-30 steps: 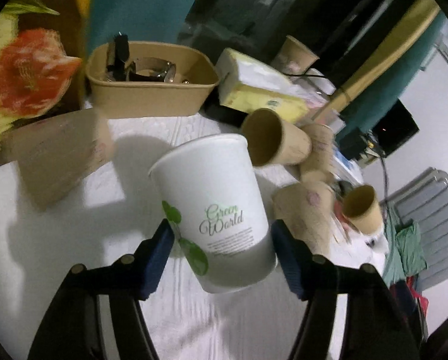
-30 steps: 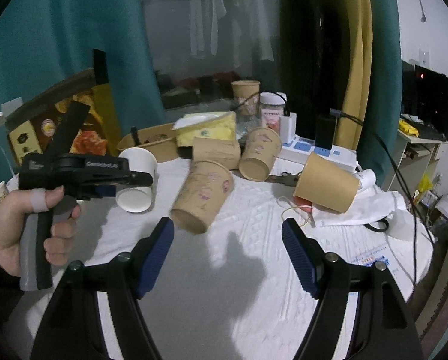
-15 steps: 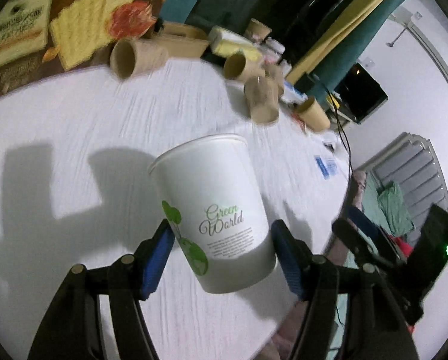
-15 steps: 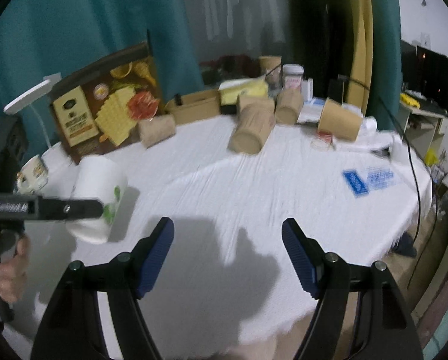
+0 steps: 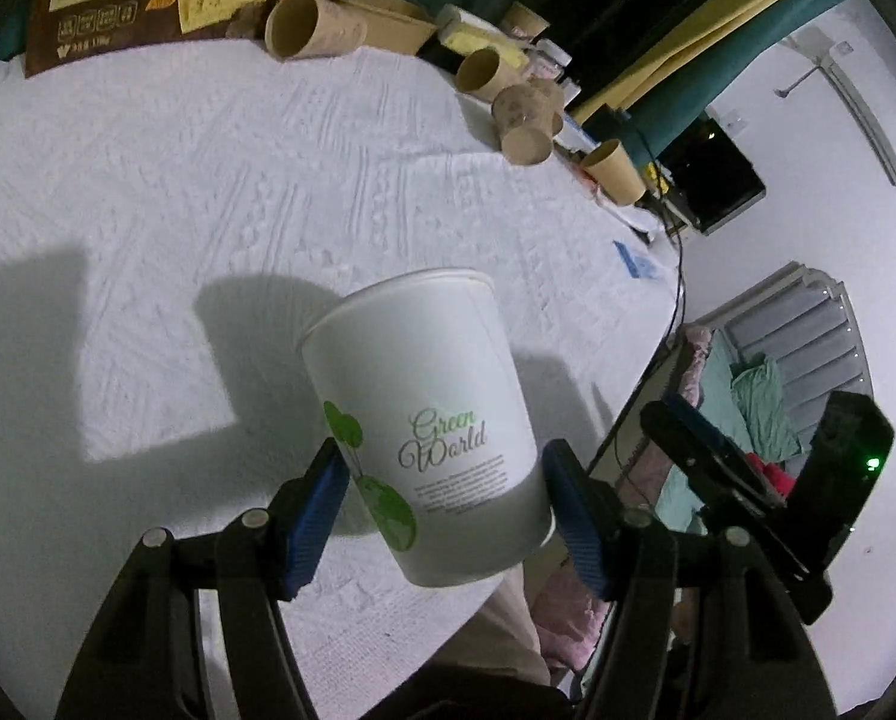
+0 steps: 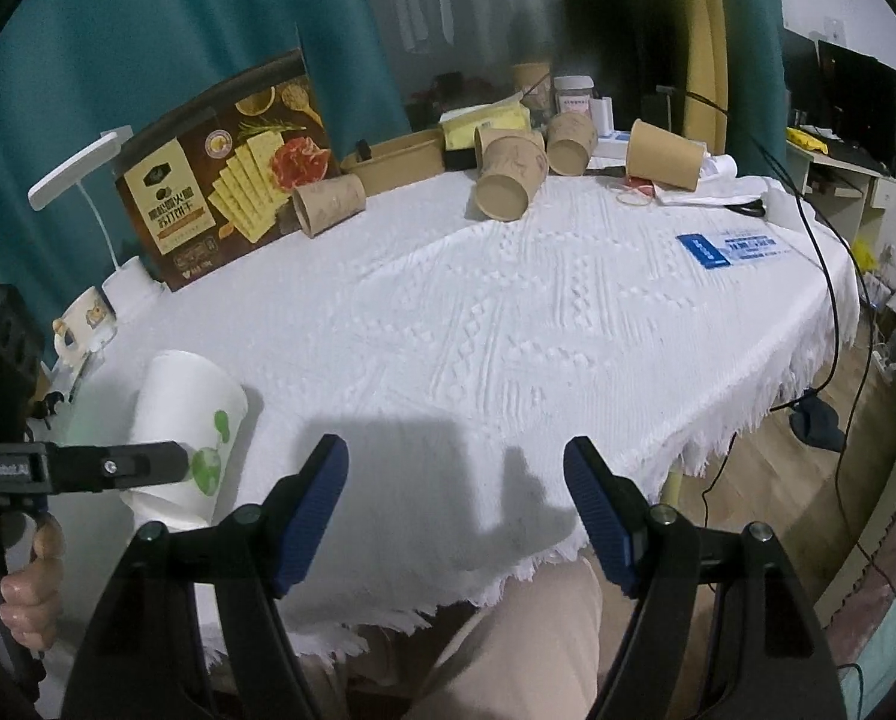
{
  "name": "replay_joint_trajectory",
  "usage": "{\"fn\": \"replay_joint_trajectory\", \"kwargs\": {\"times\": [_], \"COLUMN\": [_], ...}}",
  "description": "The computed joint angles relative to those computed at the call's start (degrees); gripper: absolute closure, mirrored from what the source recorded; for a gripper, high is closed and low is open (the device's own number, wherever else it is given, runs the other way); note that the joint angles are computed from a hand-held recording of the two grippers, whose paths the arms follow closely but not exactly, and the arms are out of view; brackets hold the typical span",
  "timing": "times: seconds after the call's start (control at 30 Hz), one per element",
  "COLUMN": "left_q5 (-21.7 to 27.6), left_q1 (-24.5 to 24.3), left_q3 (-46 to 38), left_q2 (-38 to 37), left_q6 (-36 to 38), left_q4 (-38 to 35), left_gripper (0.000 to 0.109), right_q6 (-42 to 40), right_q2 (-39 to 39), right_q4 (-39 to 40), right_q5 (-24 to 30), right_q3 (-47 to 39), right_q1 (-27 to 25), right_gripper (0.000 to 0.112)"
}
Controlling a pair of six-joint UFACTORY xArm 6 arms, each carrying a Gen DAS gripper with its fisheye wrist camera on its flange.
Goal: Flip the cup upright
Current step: 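Lift the white cup with the left gripper and rotate it upright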
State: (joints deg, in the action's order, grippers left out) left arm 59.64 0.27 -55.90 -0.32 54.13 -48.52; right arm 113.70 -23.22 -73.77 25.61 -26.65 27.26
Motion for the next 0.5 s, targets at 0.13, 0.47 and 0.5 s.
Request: {"fn": "replay_joint_trajectory", "kwargs": {"times": [0.13,0.47,0.5], "left_q5": [-1.92,-2.77,-2.79], "left_q1": [-1.15,-1.7,-1.69], "left_q3": [1.2,1.31,1.34], "left_q2": [-0.39,0.34,0.36], "left_q6": [0.38,-0.78,-0.73], "left_q4": [1.29,2.69,2.65], "left_gripper": [0.042,0.041,0.041], "right_q6": [0.77,0.45,0.51], "right_q2": [0.11,1.45,1.59], "right_q4": [-0.26,-0.42,-0.54], "right_q5": [-0.44,-2.2,-2.13], "right_q3": [0.37,-0.26,-0.37], "right_q1": [-0.31,-1.34,-1.23], "right_gripper": [0.04,0.04,0.04]}}
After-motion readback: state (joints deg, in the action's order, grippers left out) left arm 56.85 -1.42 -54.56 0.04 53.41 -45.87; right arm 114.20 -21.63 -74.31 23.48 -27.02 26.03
